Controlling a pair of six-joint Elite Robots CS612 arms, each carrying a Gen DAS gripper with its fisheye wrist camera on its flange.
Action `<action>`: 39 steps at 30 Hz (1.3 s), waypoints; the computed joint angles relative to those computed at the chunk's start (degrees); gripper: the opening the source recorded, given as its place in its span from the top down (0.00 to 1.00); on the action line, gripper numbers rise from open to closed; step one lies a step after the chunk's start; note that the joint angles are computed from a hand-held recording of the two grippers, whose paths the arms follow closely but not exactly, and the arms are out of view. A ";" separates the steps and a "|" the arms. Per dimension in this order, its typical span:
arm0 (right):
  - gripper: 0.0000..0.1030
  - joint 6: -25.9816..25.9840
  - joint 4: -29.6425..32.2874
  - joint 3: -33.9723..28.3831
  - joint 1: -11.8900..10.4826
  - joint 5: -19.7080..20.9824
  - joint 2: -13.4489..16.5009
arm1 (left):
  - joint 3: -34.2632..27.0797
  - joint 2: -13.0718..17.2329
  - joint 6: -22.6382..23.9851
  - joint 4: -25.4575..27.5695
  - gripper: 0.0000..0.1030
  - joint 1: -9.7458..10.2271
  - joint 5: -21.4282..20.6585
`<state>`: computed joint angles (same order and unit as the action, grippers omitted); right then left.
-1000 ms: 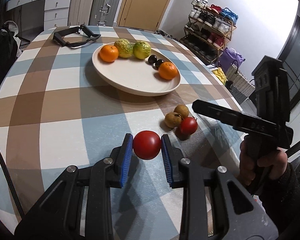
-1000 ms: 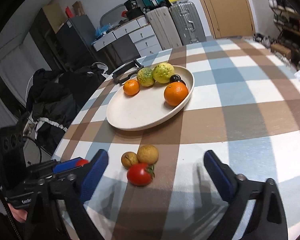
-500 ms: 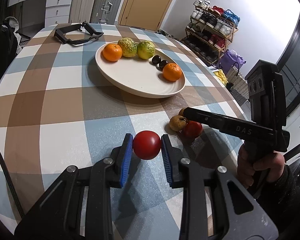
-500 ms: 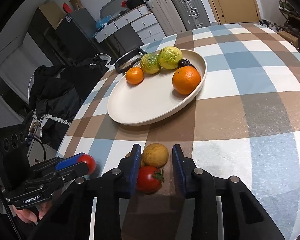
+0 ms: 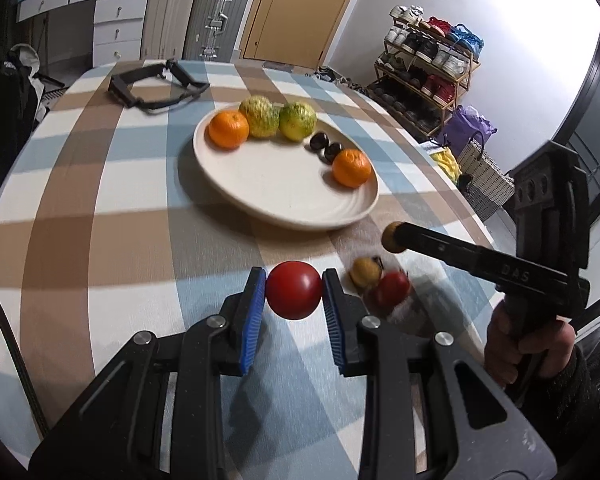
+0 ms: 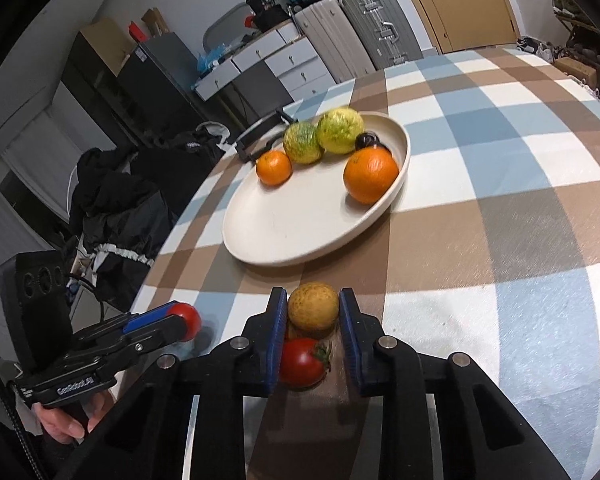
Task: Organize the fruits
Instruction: 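Hold the tomato in the left tool while the right tool grasps a brown kiwi, then lower the tomato and kiwi onto the cream plate and open both tools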
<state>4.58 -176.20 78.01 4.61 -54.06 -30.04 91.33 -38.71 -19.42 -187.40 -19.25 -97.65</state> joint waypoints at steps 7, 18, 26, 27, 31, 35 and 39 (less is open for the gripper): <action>0.74 1.87 -3.00 -0.87 -0.72 1.92 0.20 | -4.65 1.29 0.88 2.08 0.75 0.27 0.86; 0.74 1.34 -0.88 -7.91 -0.85 3.12 2.18 | -16.82 6.24 1.87 8.71 0.75 0.91 0.54; 0.74 -1.25 5.24 -17.29 -0.33 2.83 5.72 | -25.53 10.72 2.13 15.07 0.75 1.16 -0.46; 0.74 -1.49 6.18 -18.45 -0.24 2.69 6.22 | -26.48 11.25 2.34 15.91 0.75 1.19 -0.42; 0.74 -2.97 10.99 -22.95 0.18 1.93 8.32 | -29.41 12.92 2.56 17.92 0.75 1.33 -0.59; 0.74 -4.61 14.09 -25.51 0.58 0.97 9.66 | -31.27 14.03 2.68 19.38 0.75 1.50 -0.68; 0.74 -5.96 16.22 -26.92 0.91 -0.08 10.43 | -32.17 14.54 3.58 20.62 0.75 1.49 -0.50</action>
